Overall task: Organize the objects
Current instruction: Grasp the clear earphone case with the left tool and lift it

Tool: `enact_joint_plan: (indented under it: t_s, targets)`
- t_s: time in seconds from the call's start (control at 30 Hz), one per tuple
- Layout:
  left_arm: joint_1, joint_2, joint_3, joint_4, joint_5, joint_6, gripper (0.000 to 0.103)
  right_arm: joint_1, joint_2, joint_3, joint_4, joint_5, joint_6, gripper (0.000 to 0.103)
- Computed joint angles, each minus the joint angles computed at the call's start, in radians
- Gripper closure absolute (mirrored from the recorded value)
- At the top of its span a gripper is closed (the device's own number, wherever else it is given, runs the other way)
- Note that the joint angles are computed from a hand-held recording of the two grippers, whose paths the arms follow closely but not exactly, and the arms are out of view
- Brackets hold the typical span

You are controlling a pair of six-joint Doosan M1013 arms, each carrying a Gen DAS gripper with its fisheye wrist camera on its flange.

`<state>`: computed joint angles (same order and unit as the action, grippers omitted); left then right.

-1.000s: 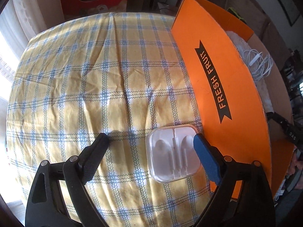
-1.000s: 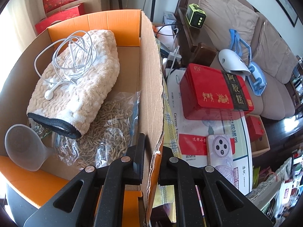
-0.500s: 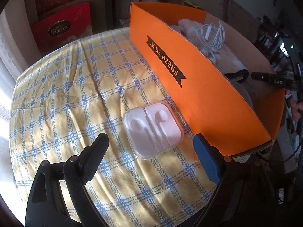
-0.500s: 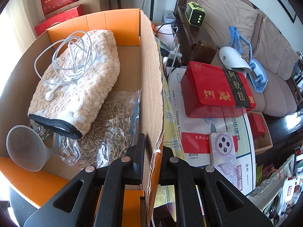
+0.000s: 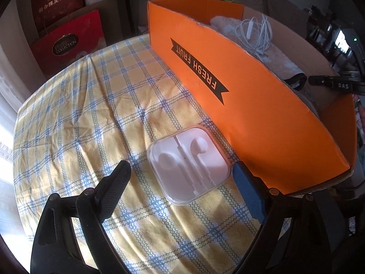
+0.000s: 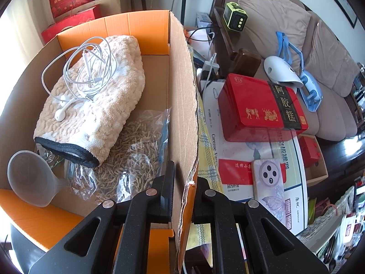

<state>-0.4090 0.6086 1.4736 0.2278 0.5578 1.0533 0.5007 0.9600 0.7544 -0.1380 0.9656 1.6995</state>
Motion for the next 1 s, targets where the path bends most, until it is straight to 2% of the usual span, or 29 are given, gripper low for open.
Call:
enact_joint_plan:
  t_s: [0.1,0.23,0.4,0.53,0.6,0.77,0.83,1.0]
  targets:
    - [-0.004,0.011,-0.014,0.045,0.031,-0.047,0.015,0.0,0.0,0.0,0.001,0.001,0.001,0.093]
    - [0.005,0.004,-0.007,0.052,0.021,-0.066,0.037,0.0,0.001,-0.003,-0.004,0.004,0.001,0.093]
    - [0.04,-0.011,0.01,-0.074,-0.011,-0.011,0.037,0.0,0.001,-0.003,-0.003,0.004,0.001,0.093]
    - [0.054,-0.01,0.01,-0.11,-0.012,-0.069,0.026,0.0,0.001,-0.003,-0.003,0.004,0.0,0.092]
    - [0.05,-0.004,0.0,-0.07,-0.002,-0.118,0.025,0.0,0.001,-0.003,-0.003,0.004,0.0,0.092]
    - [0.023,0.024,-0.044,0.066,0.076,-0.209,0.027,0.0,0.002,-0.004,-0.004,0.006,-0.001,0.092]
    - [0.011,0.03,-0.051,0.137,0.098,-0.251,0.036,0.0,0.002,-0.005,-0.005,0.007,-0.001,0.092]
    - [0.024,0.018,-0.034,0.086,0.066,-0.252,0.036,0.0,0.003,-0.006,-0.004,0.007,-0.002,0.092]
